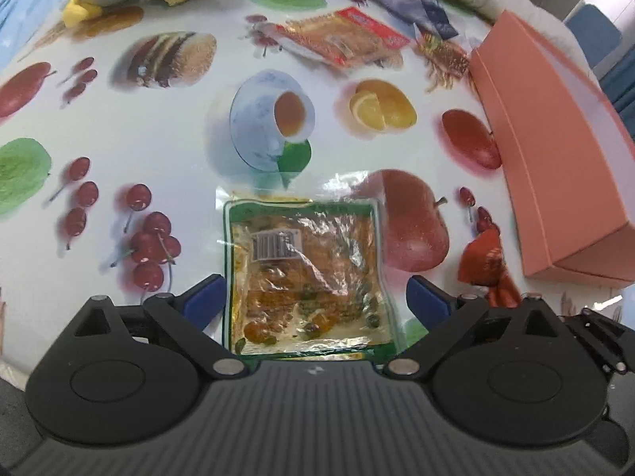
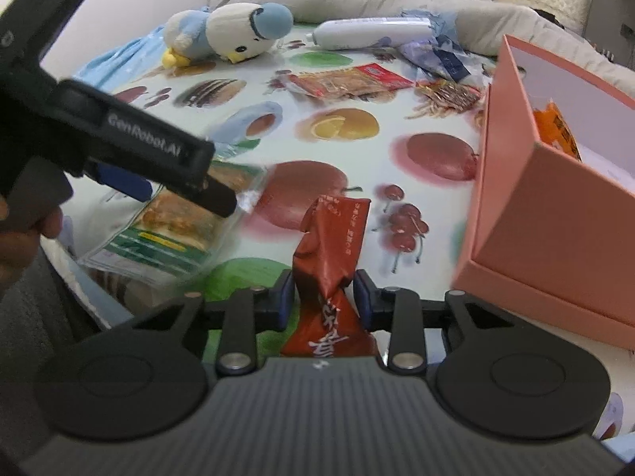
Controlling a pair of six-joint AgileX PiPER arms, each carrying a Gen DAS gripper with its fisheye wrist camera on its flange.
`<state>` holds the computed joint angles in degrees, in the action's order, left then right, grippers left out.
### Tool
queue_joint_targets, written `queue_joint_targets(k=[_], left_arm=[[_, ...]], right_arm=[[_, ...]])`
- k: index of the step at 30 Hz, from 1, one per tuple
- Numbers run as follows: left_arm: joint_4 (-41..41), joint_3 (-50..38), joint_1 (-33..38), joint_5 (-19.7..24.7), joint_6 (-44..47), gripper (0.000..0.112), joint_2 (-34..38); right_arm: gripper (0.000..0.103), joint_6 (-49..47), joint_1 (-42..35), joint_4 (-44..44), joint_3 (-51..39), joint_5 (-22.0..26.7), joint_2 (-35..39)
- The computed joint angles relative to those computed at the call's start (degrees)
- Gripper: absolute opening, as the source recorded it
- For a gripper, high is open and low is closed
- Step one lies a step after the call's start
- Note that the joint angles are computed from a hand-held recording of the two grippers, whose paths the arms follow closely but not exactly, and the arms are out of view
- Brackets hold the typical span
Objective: Organize snacks
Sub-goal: 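Lift the jerky packet with the left tool while the right tool lifts the red foil candy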
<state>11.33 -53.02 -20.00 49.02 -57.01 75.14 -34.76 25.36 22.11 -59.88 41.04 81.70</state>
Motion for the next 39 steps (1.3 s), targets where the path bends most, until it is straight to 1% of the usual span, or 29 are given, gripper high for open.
queue_joint_targets(k=[2,3,5,6,8,12,13,14,17,20,24,32,39], left_arm=[[2.4,-0.8,-1.5,0.3,-0.3,0.098,1.7],[2.2,-1.4,-1.8,0.8,1.2,0.098,2.6],[3.0,-2.4,-2.8,1.5,2.4,0.091,4.3],[4.0,-2.9,-3.4,2.1,2.3,0.090,4.9],[5.1,-3.5,-4.3,2.7,2.3,0.082,5.6],[6.3,-3.5,-5.3,2.3,1.4,0.072,5.4],[6.2,-3.4,-5.3,2.0,1.1,0.067,5.1],[5.3,-3.0,-4.8,1.4,1.6,0.059,4.5],[1.6,-3.2,-3.0,0.5,3.9,0.047,2.8],[1.1,-3.3,-3.4,0.0,2.8,0.041,1.2],[1.1,-3.7,-5.1,0.4,0.5,0.038,-0.9],[6.0,-9.2,-12.4,6.8,-5.0,0.038,-5.1],[12.6,-15.5,-19.9,12.9,-11.4,0.038,-7.4]], right_arm=[[0.035,0.6,-0.3,-0.5,0.1,0.0,0.5],[0.035,0.8,-0.4,-0.7,0.3,-0.1,0.6],[0.035,1.0,-0.4,-0.6,0.7,-0.6,0.7],[0.035,1.0,-0.3,-0.5,1.1,-1.1,0.5],[0.035,1.5,0.0,-0.9,1.4,-1.8,0.4],[0.035,2.8,-0.1,-0.4,1.5,-2.1,0.0],[0.035,2.8,-0.2,-0.2,1.6,-2.2,-0.3],[0.035,3.0,-0.3,-0.3,1.9,-2.4,-0.8],[0.035,4.2,-0.7,-1.0,2.8,-2.8,-2.8],[0.035,4.1,-1.5,-1.1,3.5,-2.2,-5.0],[0.035,6.6,-1.8,-2.8,3.6,-1.6,-7.8],[0.035,11.6,-4.0,-4.7,1.6,0.8,-13.3],[0.035,14.1,-6.6,-4.7,-1.4,2.3,-16.9]])
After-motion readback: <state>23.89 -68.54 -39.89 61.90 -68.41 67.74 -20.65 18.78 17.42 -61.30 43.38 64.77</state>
